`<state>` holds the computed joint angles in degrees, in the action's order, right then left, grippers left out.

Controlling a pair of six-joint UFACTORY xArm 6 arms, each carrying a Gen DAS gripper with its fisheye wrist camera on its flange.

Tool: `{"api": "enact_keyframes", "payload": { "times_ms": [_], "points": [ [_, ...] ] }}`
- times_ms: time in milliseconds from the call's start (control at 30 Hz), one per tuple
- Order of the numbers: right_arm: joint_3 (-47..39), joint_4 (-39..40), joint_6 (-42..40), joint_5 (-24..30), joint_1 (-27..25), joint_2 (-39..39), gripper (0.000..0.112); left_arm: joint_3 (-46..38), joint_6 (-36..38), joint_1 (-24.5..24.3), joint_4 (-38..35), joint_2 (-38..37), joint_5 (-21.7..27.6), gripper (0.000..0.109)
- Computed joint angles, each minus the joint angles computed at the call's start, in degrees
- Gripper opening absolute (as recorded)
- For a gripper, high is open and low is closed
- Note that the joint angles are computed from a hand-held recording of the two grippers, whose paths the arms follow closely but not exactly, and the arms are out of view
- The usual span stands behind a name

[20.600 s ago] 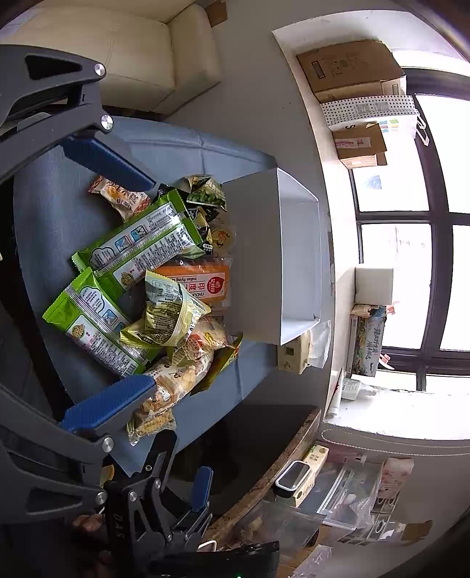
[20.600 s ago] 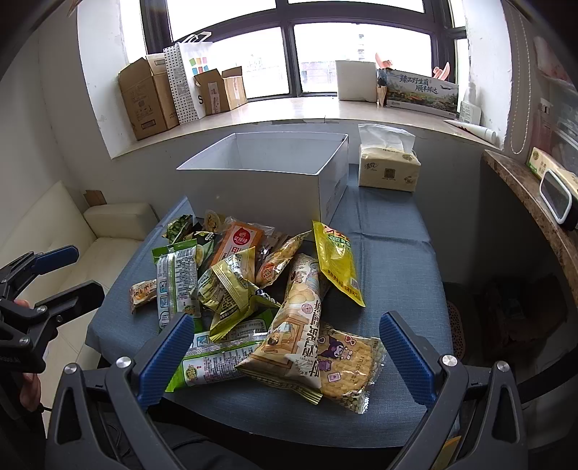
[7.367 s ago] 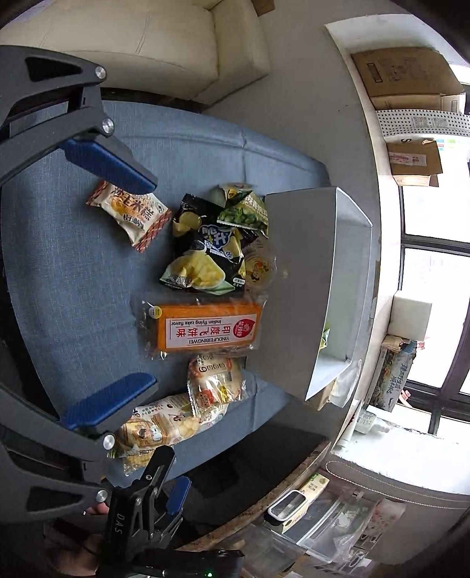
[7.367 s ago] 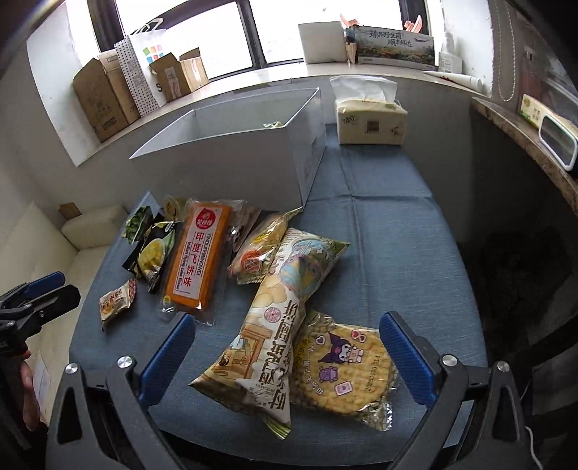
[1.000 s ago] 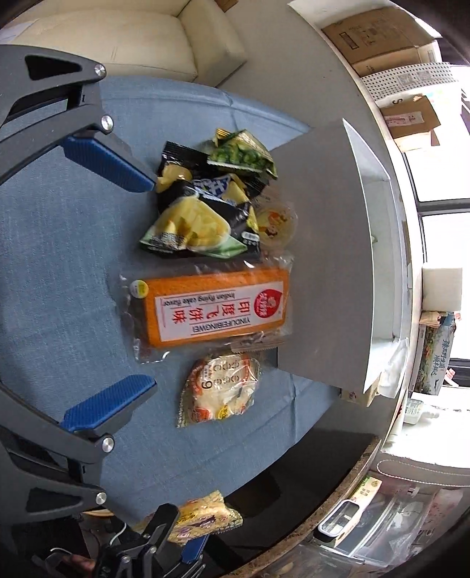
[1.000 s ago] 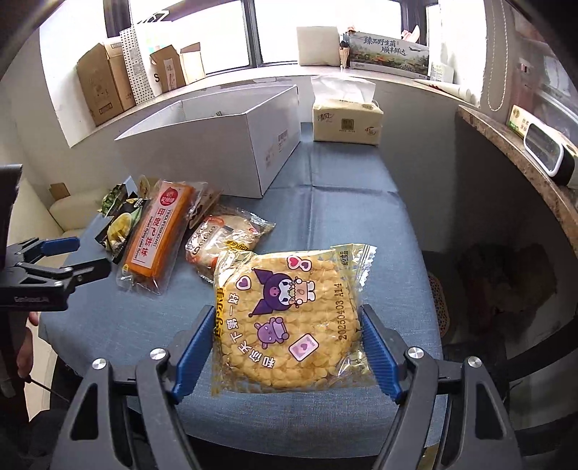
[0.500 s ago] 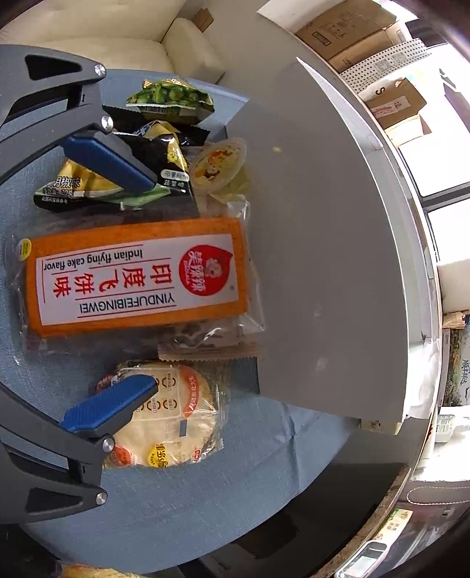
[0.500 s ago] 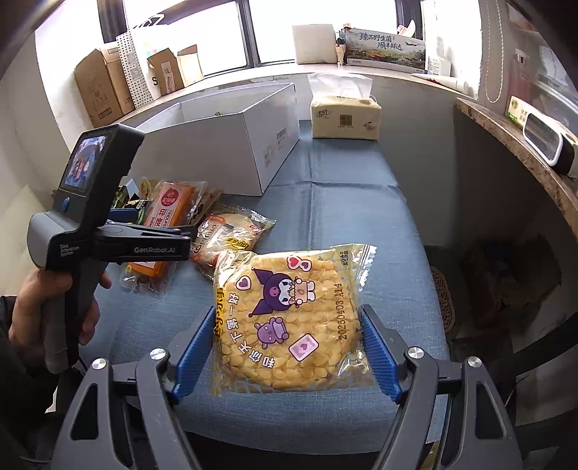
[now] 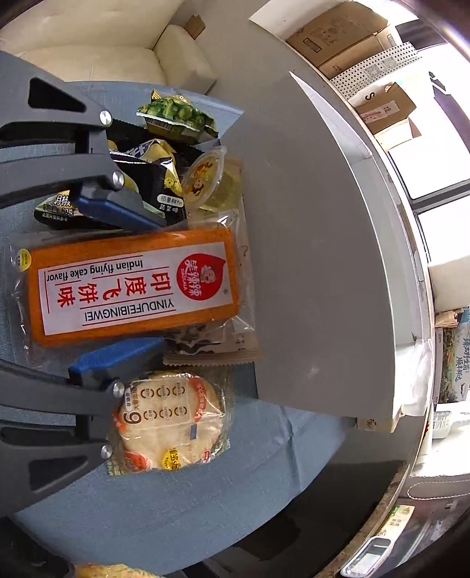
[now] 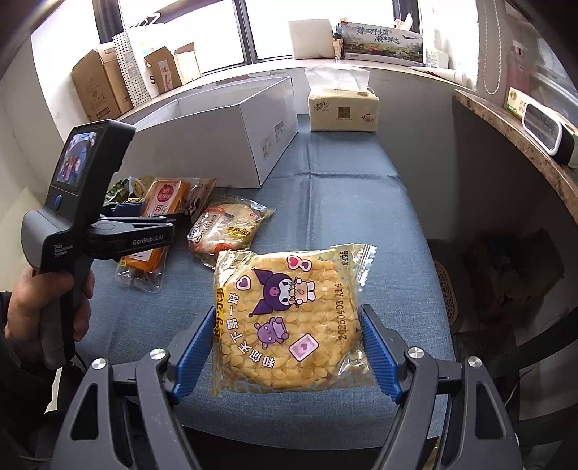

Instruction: Organize snacks

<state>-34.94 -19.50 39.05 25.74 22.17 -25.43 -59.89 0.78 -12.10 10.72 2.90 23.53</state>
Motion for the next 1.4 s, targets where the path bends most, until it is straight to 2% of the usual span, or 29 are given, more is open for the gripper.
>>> {"api": "enact_keyframes", "payload": {
  "times_ms": [200, 367, 467, 567, 700, 833, 967, 1200, 1233, 1300, 1367, 1400],
  "points": [
    [-0.05, -0.91, 0.88, 0.3, 0.45, -0.2, 0.081, 5.27, 5.25, 0.39, -5.64, -6.44, -3.33, 0.062],
    [-0.08, -2.44, 1.87, 0.02, 0.57, -1.1, 0.081, 7.23, 8.88, 0.76, -10.74, -11.97, -4.13, 0.062],
    [-1.36, -2.84, 1.28, -0.64, 0.34, -0.93, 0.081, 6.07, 12.42, 1.4, -15.23, -13.5, -3.91, 0.062],
    [-4.45, -1.64, -1.88, -2.97, -0.37, 1.02, 0.081, 1.64, 12.0, 2.37, -15.67, -12.17, -2.95, 0.062],
    [-11.45, 1.68, -7.19, -6.75, -1.47, 6.65, 0.081, -6.24, 12.45, 3.97, -17.24, -7.52, -2.91, 0.062],
    [-21.34, 6.8, -13.65, -8.63, -2.01, 14.65, 0.081, -16.76, 14.02, 5.23, -19.79, -0.54, -0.65, 0.062],
    [-33.97, 20.67, -25.5, -7.55, -2.29, 24.69, 0.081, -29.81, 11.74, 5.81, -18.0, 8.37, 2.17, 0.062],
    [-57.89, 31.32, -31.46, -1.23, -3.55, 42.97, 0.081, -57.38, 7.53, 6.77, -14.65, 27.19, 12.77, 0.063],
    [-60.95, 31.51, -31.43, -0.15, -3.8, 45.32, 0.081, -60.94, 7.24, 6.85, -14.65, 29.71, 14.05, 0.065],
    [-66.87, 31.04, -31.63, 2.0, -4.22, 49.67, 0.082, -67.72, 8.16, 6.91, -15.14, 34.43, 17.64, 0.08],
    [-72.83, 33.44, -34.21, 6.07, -4.69, 53.57, 0.085, -73.51, 7.68, 7.12, -14.96, 38.51, 21.62, 0.102],
    [-75.38, 32.91, -33.29, 8.36, -4.92, 55.08, 0.089, -74.12, 7.97, 7.49, -16.36, 39.21, 22.3, 0.103]
  ]
}}
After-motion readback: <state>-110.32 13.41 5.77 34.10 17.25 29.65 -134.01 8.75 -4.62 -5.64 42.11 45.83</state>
